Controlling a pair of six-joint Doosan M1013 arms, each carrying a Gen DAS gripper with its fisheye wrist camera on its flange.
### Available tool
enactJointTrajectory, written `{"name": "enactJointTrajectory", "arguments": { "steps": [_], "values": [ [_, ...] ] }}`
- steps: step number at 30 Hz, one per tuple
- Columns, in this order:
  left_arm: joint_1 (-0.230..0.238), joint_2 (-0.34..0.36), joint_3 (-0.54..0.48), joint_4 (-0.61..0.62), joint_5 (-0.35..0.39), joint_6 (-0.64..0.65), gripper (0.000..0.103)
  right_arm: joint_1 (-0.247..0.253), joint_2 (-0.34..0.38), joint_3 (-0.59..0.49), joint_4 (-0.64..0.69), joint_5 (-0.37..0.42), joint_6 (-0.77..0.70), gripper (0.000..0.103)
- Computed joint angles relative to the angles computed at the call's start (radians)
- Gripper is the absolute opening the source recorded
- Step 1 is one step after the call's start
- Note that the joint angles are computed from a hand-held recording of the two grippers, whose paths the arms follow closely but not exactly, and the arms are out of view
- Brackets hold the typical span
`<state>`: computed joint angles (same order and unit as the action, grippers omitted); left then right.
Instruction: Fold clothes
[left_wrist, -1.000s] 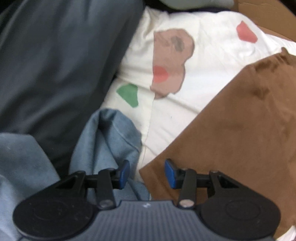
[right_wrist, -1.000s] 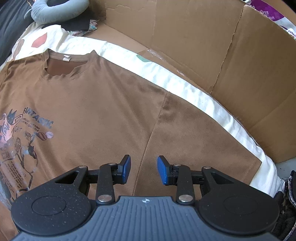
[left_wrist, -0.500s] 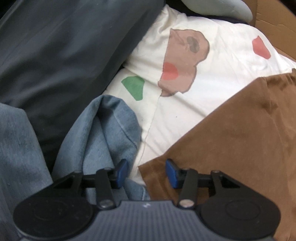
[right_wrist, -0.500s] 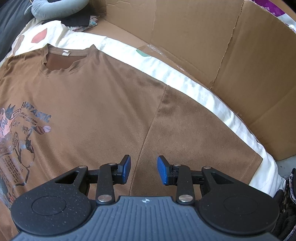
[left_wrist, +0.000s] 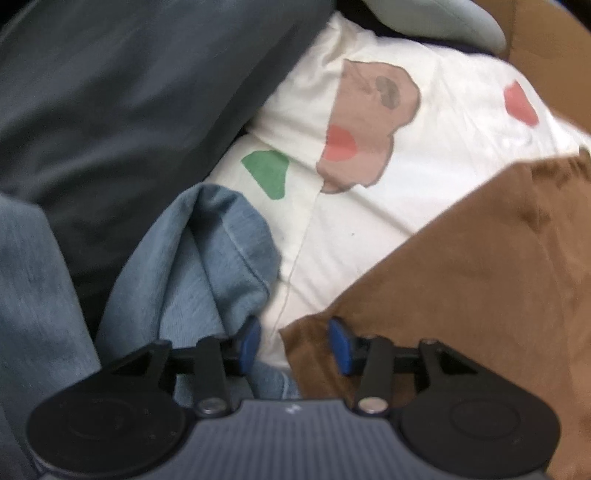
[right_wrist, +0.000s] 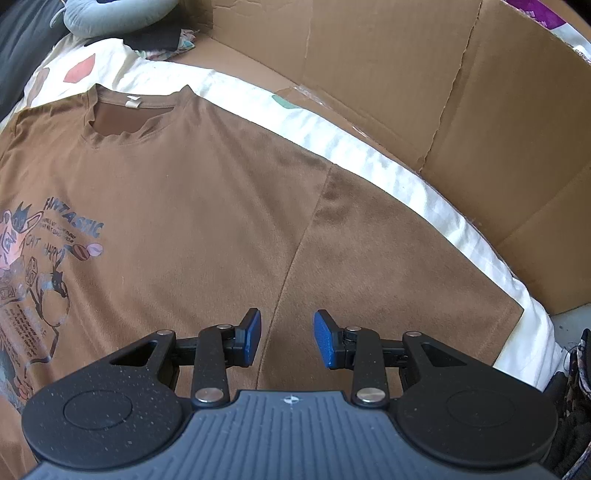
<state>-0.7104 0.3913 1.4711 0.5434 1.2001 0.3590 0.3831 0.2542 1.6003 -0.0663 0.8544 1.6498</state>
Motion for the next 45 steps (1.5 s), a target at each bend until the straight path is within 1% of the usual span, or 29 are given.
{"name": "enactJointTrajectory", "arguments": {
  "steps": [1,2,6,9,13,14,15,16,18,19,20,22,25,28,32,34,37,40,43,45],
  "values": [
    [0.000,-0.002,0.000,-0.003,-0.003,-0.003,0.019,0.000,0.000,0.000,0.000,0.000,0.000,0.039],
    [-0.001,-0.001,-0.006,-0.007,0.004,0.000,0.006,0.000,0.000,0.000,0.000,-0.001,-0.002,0.039],
    [-0.023,0.008,-0.034,0.053,0.065,-0.044,0.006,-0.002,-0.002,0.002,-0.012,-0.003,0.001,0.039],
    [-0.030,0.018,-0.053,0.075,0.120,-0.066,0.006,-0.002,0.000,0.003,-0.041,0.004,0.022,0.039],
    [-0.024,0.040,-0.071,0.057,0.176,-0.039,0.007,-0.005,0.008,0.002,-0.083,0.011,0.046,0.039],
    [-0.021,0.046,-0.075,0.049,0.186,-0.039,0.010,-0.006,0.011,0.002,-0.095,0.011,0.051,0.039],
    [-0.021,0.062,-0.097,0.045,0.237,-0.080,0.010,-0.007,0.012,0.004,-0.109,0.011,0.059,0.039],
    [-0.023,0.074,-0.115,0.050,0.267,-0.092,0.013,-0.009,0.013,0.004,-0.125,0.010,0.073,0.039],
    [-0.028,0.092,-0.144,0.069,0.304,-0.085,0.025,-0.014,0.014,0.005,-0.154,0.009,0.105,0.039],
    [-0.032,0.097,-0.156,0.085,0.304,-0.078,0.033,-0.016,0.014,0.005,-0.172,0.008,0.127,0.039],
    [-0.037,0.101,-0.166,0.102,0.298,-0.070,0.036,-0.019,0.014,0.006,-0.186,0.007,0.149,0.039],
    [-0.046,0.112,-0.194,0.129,0.293,-0.050,0.036,-0.025,0.014,0.008,-0.215,0.006,0.193,0.039],
    [-0.050,0.128,-0.233,0.135,0.255,-0.059,0.036,-0.030,0.015,0.012,-0.259,0.006,0.268,0.039],
    [-0.051,0.146,-0.274,0.124,0.206,-0.065,0.036,-0.035,0.016,0.014,-0.271,-0.008,0.304,0.039],
    [-0.067,0.191,-0.351,0.141,0.174,-0.055,0.036,-0.038,0.017,0.015,-0.275,-0.044,0.329,0.039],
    [-0.071,0.205,-0.372,0.147,0.145,-0.050,0.036,-0.041,0.017,0.011,-0.241,-0.083,0.317,0.039],
    [-0.077,0.230,-0.410,0.155,0.136,-0.047,0.036,-0.039,0.031,-0.008,-0.198,-0.114,0.295,0.039],
    [-0.076,0.238,-0.423,0.131,0.095,-0.006,0.036,-0.037,0.049,-0.027,-0.134,-0.137,0.255,0.038],
    [-0.071,0.238,-0.422,0.127,0.063,-0.014,0.033,-0.030,0.067,-0.045,-0.091,-0.153,0.197,0.037],
    [-0.070,0.243,-0.422,0.139,0.058,-0.015,0.030,-0.024,0.075,-0.055,-0.076,-0.155,0.200,0.037]
  ]
}}
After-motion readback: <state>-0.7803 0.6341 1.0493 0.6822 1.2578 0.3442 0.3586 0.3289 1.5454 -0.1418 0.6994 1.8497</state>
